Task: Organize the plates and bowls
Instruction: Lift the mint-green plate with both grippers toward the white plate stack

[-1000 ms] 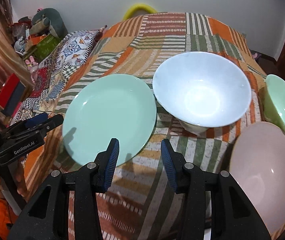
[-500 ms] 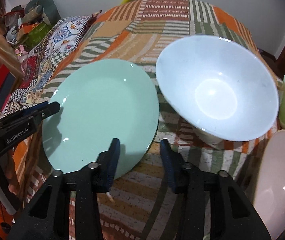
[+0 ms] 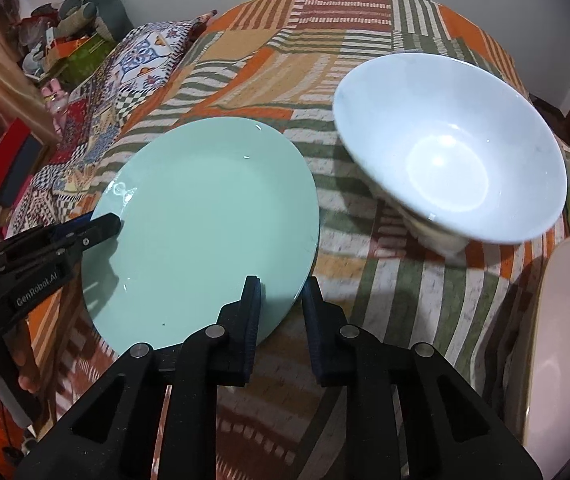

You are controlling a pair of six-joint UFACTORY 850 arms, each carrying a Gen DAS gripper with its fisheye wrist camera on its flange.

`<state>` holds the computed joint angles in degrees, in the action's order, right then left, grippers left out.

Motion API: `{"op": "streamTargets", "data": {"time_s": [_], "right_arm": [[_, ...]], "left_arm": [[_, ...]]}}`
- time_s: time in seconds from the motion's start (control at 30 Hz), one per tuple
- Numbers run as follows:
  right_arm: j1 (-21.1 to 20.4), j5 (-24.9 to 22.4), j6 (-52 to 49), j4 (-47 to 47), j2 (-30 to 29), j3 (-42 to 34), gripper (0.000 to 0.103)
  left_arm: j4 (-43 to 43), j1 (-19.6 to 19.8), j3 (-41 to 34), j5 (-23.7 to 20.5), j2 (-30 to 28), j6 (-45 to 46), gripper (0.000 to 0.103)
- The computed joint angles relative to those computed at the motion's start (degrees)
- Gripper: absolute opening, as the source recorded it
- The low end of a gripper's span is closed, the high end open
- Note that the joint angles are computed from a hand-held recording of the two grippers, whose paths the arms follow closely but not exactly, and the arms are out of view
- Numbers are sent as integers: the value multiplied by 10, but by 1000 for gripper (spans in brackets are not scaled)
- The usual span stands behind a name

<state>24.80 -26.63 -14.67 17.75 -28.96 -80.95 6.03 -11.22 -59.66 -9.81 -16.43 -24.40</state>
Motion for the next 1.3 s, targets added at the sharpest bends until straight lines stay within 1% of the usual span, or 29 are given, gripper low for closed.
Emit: {"op": "streamTargets", "data": {"time_s": [0.13, 0.17, 0.23, 0.4, 0.43, 0.53, 0.67, 0.87, 0.97, 1.17, 1.3], "right_arm": [[3, 1, -17, 5, 7, 11, 20], [3, -1, -17, 3, 6, 10, 20], [3, -6, -11, 0, 0, 1, 20], [3, -10, 4, 0, -18, -20, 20], [4, -12, 6, 0, -21, -23, 20], [9, -12, 24, -24, -22, -26, 22], [12, -5, 35, -37, -16, -18, 21], [13, 6, 31, -33, 12, 10, 20], [8, 14, 3, -2, 29, 27, 20], [3, 40, -48, 53, 86, 79, 20], [0, 57, -77, 83, 124, 111, 20]], "left_arm": [[-97, 2, 29, 2, 25, 101, 21], [-100, 1, 33, 2, 28, 106, 22], [-84, 0, 36, 3, 31, 94, 22], [-84, 1, 29, 3, 22, 92, 22], [-52, -1, 27, 3, 20, 61, 23], [2, -4, 25, 2, 19, 7, 23], [-23, -4, 25, -5, 21, 22, 23], [-19, -9, 39, -4, 43, -1, 23], [38, -17, 51, 2, 62, -68, 23], [202, -43, 78, -4, 118, -239, 23], [257, -62, 93, -13, 154, -300, 23]]}}
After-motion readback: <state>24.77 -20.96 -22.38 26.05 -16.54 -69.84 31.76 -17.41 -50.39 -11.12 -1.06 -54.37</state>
